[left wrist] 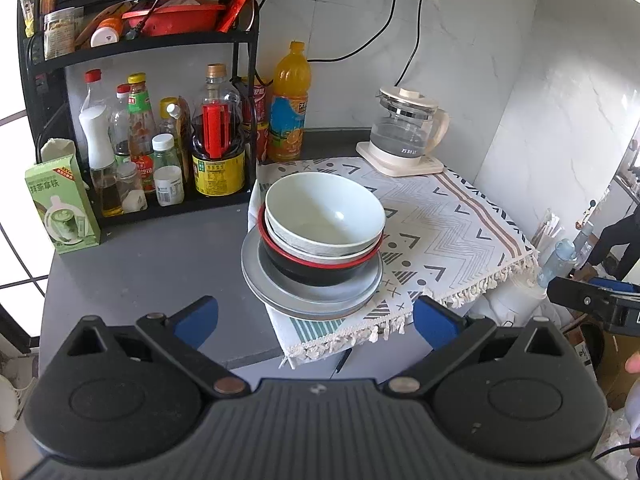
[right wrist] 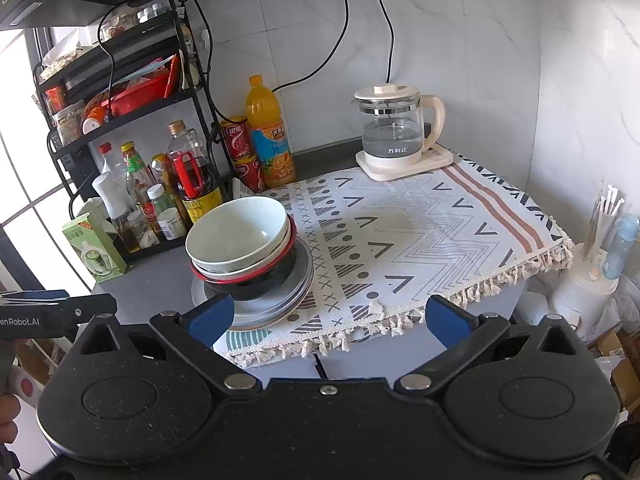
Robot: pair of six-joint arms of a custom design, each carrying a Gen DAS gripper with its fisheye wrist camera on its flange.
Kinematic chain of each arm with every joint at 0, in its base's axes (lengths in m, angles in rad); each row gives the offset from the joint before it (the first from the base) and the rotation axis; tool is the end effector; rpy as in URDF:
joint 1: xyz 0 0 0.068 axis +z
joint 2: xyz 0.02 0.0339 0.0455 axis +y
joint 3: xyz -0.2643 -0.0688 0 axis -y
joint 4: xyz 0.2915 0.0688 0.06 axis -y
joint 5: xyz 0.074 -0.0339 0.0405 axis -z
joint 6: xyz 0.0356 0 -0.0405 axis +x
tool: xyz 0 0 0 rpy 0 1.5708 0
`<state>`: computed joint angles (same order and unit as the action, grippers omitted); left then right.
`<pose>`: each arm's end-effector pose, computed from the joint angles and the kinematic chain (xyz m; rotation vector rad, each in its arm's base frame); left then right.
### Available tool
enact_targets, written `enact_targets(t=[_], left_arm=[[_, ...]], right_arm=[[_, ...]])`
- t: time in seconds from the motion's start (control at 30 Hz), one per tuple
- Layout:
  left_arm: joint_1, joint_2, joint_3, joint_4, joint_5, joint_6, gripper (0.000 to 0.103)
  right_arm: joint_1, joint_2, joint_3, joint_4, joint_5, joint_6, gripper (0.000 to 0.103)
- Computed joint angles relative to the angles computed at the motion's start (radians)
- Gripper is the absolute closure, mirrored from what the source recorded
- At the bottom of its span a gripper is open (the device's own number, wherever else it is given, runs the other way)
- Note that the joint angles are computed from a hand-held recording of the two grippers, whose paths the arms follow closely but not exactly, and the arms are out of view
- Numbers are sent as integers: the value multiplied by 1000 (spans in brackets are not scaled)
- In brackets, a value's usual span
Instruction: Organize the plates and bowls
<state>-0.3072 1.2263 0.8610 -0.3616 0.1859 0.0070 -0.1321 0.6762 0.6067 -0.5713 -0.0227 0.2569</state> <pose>0.2896 -0.0988 0.2418 0.4565 2.2646 -0.3677 0.1951 -0.0251 0.2530 0.4154 2.1737 0.0943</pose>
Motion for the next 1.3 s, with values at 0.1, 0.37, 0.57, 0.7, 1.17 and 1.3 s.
enact_targets(t=[0.1,0.37,0.57,0.7,1.17,1.3], left_arm=[[1,4,3,0,2,0,0],[5,18,11,-2,5,-6,1],[-1,19,8,6,-3,-14,0],[0,17,6,5,1,-14,1],[-7,-13,-12,-10,-1,-19,0],[-12,-32,-24,-13,-10,-27,0]], right_arm=[[2,3,0,0,1,3,0],[-17,19,-3,12,-22,-3,0],[-16,23,-1,14,-21,-2,0],[-17,25,0,11,-21,-4,0],[-23,-16,-18,-8,-27,-14,0],[-26,-29,-22,-13,-32,-17,0]])
